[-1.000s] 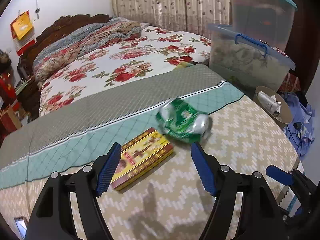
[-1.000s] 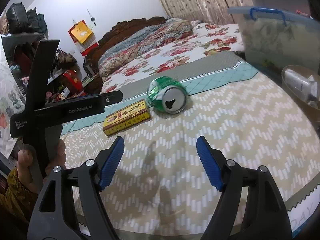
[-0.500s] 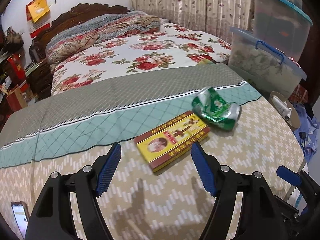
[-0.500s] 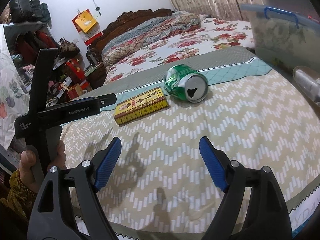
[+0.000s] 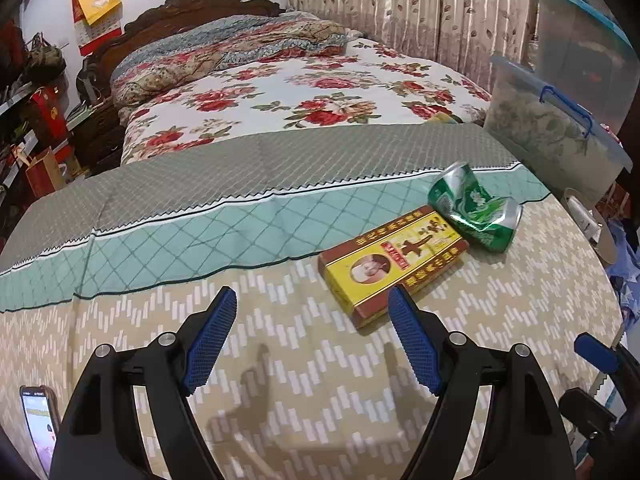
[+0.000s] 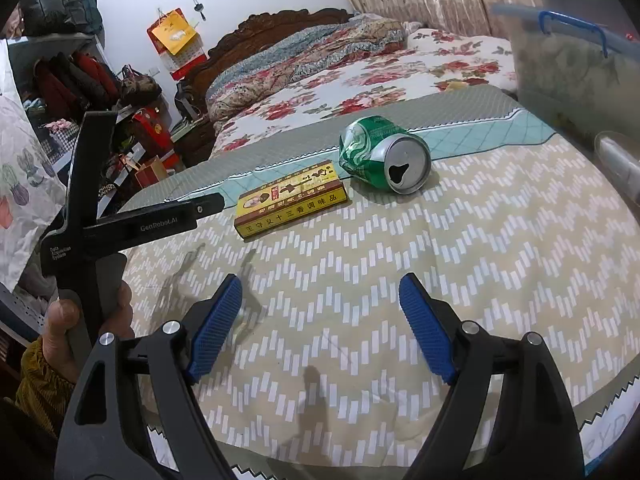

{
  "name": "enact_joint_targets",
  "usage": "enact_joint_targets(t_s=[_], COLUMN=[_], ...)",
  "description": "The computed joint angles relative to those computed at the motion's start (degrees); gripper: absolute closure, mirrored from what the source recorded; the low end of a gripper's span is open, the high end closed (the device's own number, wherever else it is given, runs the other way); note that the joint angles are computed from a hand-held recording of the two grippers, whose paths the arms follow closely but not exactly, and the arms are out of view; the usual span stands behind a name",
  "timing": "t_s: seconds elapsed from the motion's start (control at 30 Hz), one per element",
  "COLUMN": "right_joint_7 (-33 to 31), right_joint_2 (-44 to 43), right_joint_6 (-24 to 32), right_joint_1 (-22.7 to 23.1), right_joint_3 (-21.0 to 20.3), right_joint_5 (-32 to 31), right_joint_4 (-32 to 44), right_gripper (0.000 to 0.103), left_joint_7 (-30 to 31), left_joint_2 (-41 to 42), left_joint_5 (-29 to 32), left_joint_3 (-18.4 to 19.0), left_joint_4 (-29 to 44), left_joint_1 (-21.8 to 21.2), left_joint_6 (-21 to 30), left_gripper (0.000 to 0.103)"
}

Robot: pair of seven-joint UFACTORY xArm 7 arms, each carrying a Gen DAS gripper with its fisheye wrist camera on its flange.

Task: Collect trash
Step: 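Move both open tools back over the yellow box and green can, then grasp the green can with the right tool while the left tool grasps the yellow box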

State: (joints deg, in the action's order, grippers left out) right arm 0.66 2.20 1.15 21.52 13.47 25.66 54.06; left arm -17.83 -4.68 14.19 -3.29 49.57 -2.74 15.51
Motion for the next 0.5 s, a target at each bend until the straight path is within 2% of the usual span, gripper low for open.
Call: enact_joint_targets(t_s=[0.17,0.27,0.3,0.4,0.47,0.5], right_joint_7=[2.7,4.3,5.0,12.0,11.3,8.4], right_joint_2=[0.4,1.3,2.1,5.1,7.9,10.0], right_joint_6=[-0.4,-0.4,-0.1,0.4,1.9,3.3], right_joint_1=[0.0,-0.7,-1.0,0.8,-1.3,-4.0], right_joint_3=[-0.9,-1.7,-2.3,-7.4,-6.7,-4.3], right_joint_5=[-3.8,-7.2,-9.1,-21.2,-23.1,-21.2], right_joint_4=[0.2,1.4,2.5,6.4,10.3,13.3], right_gripper=[0.022,0.020,0.017,0.012,0.009,0.008], left_joint_7=[-0.2,1.7,2.5,8.3,8.4,7.7], left_joint_2=[0.3,1.4,2.1,4.8,6.9,8.5], left_joint_5=[0.5,-0.1,0.0,-2.3,1.1,4.1], left_joint_3=[0.4,0.4,0.3,-0.1,-0.1,0.1], left_joint_4=[0.3,1.8,2.7,5.6,7.7,9.3], left_joint_1=[0.6,0.2,-0.1,-1.7,-2.6,-3.3], left_joint_6=[-0.2,-0.3,-0.1,0.1,0.4,1.0], left_gripper=[0.028,0.016,0.008,0.009,0.009,0.009])
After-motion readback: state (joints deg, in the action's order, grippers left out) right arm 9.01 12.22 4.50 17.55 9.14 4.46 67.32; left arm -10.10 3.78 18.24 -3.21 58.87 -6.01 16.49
